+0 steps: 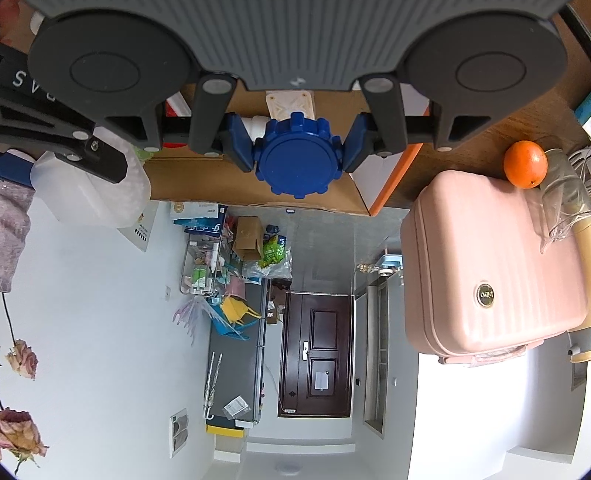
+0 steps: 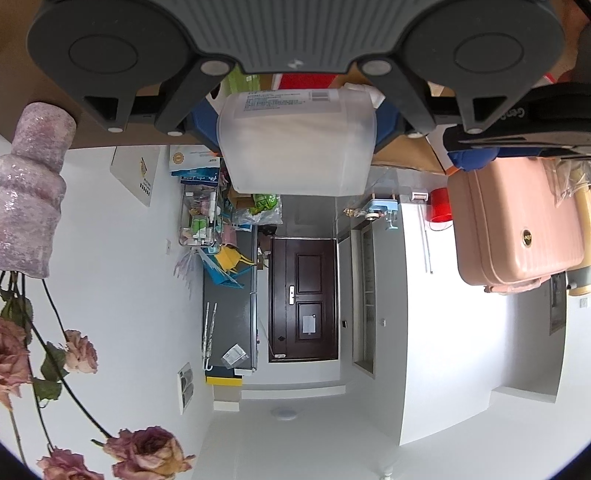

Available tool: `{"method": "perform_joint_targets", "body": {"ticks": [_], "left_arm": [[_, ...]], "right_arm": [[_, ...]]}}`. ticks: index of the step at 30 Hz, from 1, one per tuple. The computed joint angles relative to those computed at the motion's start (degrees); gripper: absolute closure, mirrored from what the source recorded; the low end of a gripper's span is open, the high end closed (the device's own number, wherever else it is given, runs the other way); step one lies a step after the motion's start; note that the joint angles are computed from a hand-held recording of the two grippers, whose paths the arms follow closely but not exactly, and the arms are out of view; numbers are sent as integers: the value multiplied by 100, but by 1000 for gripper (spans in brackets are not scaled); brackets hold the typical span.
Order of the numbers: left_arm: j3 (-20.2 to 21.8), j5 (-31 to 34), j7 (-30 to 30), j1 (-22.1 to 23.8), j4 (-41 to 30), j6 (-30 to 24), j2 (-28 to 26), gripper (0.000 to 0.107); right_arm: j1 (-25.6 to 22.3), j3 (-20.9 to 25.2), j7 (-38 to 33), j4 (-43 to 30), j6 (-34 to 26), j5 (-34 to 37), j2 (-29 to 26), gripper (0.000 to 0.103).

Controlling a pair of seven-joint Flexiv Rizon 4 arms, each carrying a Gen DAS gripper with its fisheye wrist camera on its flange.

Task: Organize rigid objects
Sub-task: 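Carry the blue cap and plastic box over the cardboard box with both tools, then lower both tools into the box and open them to release the items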

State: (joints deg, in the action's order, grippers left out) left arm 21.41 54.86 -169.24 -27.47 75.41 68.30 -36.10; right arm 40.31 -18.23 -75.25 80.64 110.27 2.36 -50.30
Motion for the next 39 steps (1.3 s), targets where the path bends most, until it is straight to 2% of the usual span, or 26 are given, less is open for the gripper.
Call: {"method": "perform_joint_targets", "body": {"ticks": [13,26,28,29,30,31,32,39], "left_arm": [[-94,-447,516,225,-275,-102,-262,53],[10,-827,780,290,-164,215,-320,53],[59,-882,803,272,-156,257,-330,44],[97,-893,817,246,-154,240,-328,23],[191,-852,746,165,-158,196,-332,7],[357,-738,577,11,-194,72,-353,4],[428,-639,485,-53,-213,16,-355,4],[238,-574,418,91,-129,-42,-254,4]], "right_arm": [[-200,181,69,-243,-265,-404,-108,22],[-197,92,295,-282,-479,-670,-89,22],[-86,-95,313,-267,-592,-705,-88,21],[38,-286,354,-241,-606,-664,-102,21],[138,-446,417,-227,-625,-608,-117,15],[217,-574,482,-214,-611,-553,-134,7],[235,-606,520,-200,-581,-537,-132,5],[173,-561,658,-228,-571,-566,-127,1]]}}
